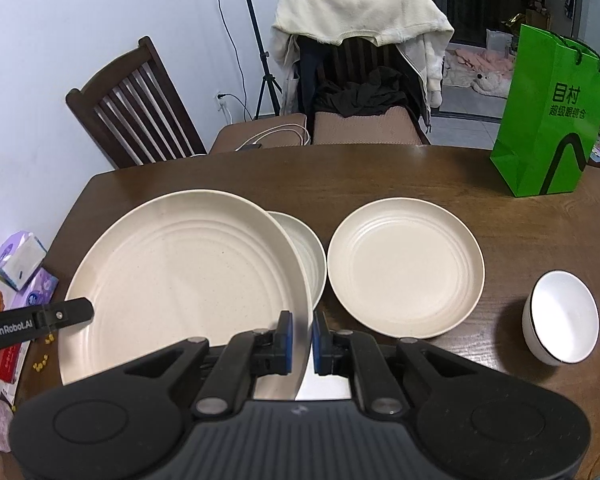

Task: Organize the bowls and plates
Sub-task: 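Carry the cream plate back across the table with both grippers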

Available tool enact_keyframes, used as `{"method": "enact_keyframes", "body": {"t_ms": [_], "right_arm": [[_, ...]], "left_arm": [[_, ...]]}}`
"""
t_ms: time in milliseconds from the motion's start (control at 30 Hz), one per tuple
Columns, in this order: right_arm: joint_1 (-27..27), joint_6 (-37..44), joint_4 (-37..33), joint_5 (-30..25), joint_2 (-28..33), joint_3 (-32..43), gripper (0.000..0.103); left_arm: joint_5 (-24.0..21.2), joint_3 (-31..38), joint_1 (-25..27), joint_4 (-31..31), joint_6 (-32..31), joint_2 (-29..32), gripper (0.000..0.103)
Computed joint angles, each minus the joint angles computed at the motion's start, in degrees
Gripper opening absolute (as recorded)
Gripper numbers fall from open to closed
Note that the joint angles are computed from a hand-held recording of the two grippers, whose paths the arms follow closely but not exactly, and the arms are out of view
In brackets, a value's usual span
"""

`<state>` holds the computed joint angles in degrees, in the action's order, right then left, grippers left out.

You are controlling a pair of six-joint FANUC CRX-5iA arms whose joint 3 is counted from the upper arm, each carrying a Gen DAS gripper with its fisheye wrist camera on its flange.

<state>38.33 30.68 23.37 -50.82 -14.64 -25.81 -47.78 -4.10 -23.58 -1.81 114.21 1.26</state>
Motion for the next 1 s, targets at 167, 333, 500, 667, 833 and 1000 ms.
{"method": "enact_keyframes", "body": {"t_ms": [167,333,500,667,833,1000], "right_arm": [[1.7,-1.2,-0.1,-1.1,-2.3,-1.9,0.009],[4.1,-3.4,0.6,-2.6,-5.2,-4.2,0.009],[6.7,-6.0,1.7,-4.5,-8.4,-6.6,0.009],[9.4,-8.7,2.8,-6.7,-11.3,-8.9,0.009],[12.7,-11.2,3.6,-9.0,-14.2,-11.1,0.009],[15.5,-13.3,4.0,-10.8,-16.6,-12.9,0.009]], "left_arm": [[-0.4,-1.6,-0.7,-0.7,0.6,-2.0,0.010],[-0.8,-3.4,-1.5,-1.4,1.4,-4.0,0.010],[-1.5,-4.7,-2.9,-2.5,2.5,-5.8,0.010],[-2.1,-6.1,-4.0,-3.3,3.7,-7.1,0.010],[-2.6,-7.7,-5.6,-4.7,6.2,-8.7,0.010],[-2.9,-9.6,-6.4,-5.2,7.6,-10.5,0.010]]}}
